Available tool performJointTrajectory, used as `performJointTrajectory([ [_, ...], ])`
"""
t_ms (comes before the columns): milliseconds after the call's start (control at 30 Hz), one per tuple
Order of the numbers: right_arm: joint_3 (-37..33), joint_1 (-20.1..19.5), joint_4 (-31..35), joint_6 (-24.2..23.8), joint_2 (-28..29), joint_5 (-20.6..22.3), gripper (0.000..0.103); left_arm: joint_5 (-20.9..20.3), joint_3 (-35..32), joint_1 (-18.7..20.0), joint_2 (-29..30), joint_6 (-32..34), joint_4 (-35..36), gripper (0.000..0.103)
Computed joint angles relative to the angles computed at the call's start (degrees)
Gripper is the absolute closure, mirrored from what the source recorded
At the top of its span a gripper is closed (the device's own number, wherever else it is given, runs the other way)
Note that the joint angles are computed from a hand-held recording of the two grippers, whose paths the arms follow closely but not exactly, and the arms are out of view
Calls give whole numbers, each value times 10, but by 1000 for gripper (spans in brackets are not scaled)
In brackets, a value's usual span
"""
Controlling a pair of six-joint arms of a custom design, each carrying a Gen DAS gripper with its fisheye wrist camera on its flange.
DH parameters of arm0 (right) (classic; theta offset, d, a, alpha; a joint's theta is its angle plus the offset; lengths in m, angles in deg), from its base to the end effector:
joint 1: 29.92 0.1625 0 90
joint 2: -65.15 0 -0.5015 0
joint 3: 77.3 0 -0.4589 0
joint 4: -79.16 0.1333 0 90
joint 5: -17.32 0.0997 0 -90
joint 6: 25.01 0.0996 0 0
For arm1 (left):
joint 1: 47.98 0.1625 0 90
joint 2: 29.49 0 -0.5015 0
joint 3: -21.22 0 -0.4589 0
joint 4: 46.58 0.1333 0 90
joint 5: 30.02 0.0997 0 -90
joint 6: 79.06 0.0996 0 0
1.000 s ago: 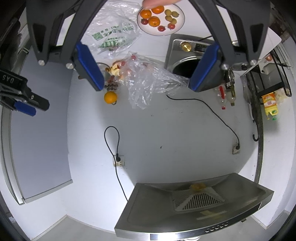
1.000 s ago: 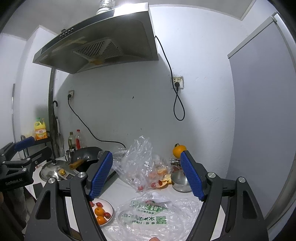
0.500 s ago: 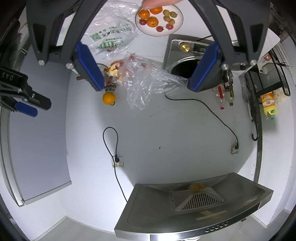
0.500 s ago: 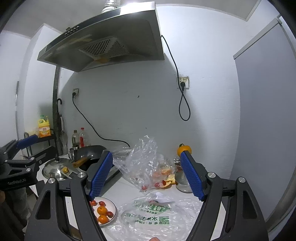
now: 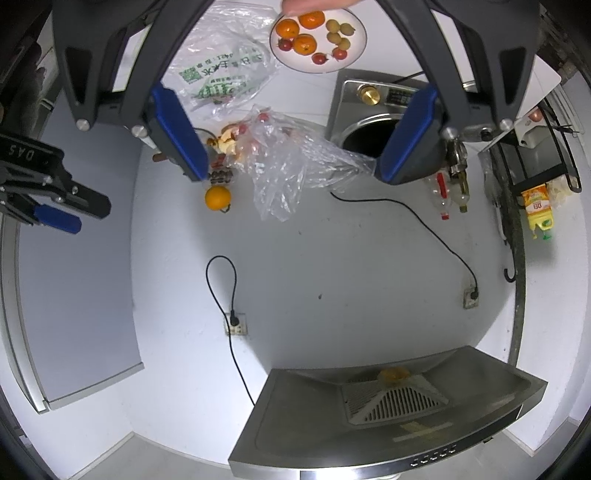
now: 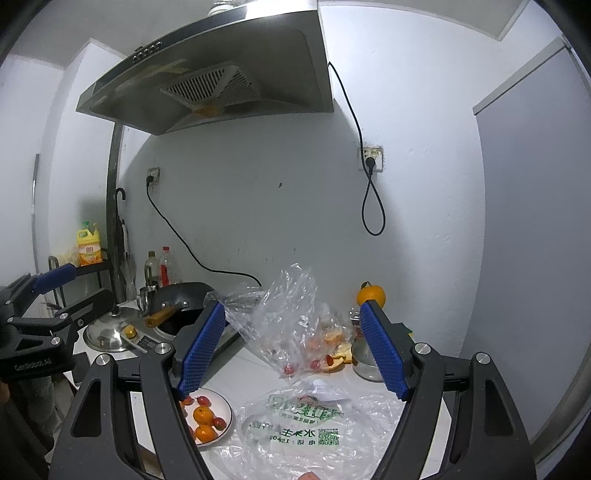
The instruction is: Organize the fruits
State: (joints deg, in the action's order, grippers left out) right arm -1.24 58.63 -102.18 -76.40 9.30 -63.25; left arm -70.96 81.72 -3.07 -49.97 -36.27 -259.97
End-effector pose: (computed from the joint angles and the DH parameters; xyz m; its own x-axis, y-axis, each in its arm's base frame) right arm 0.1284 -0.8409 0.4816 -0.6242 -0.3338 0.7063 -0.7686 0.1002 -0.6319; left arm -0.4885 -0.7814 0.1344 -0.6739 0.0072 -0.7388 0.7353 0.1044 -0.6697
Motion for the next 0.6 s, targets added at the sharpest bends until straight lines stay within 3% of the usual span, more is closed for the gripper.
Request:
performJointTrajectory([
  [600, 0, 3, 1, -4, 2, -9, 25, -8, 4, 2, -1, 2, -9, 7],
])
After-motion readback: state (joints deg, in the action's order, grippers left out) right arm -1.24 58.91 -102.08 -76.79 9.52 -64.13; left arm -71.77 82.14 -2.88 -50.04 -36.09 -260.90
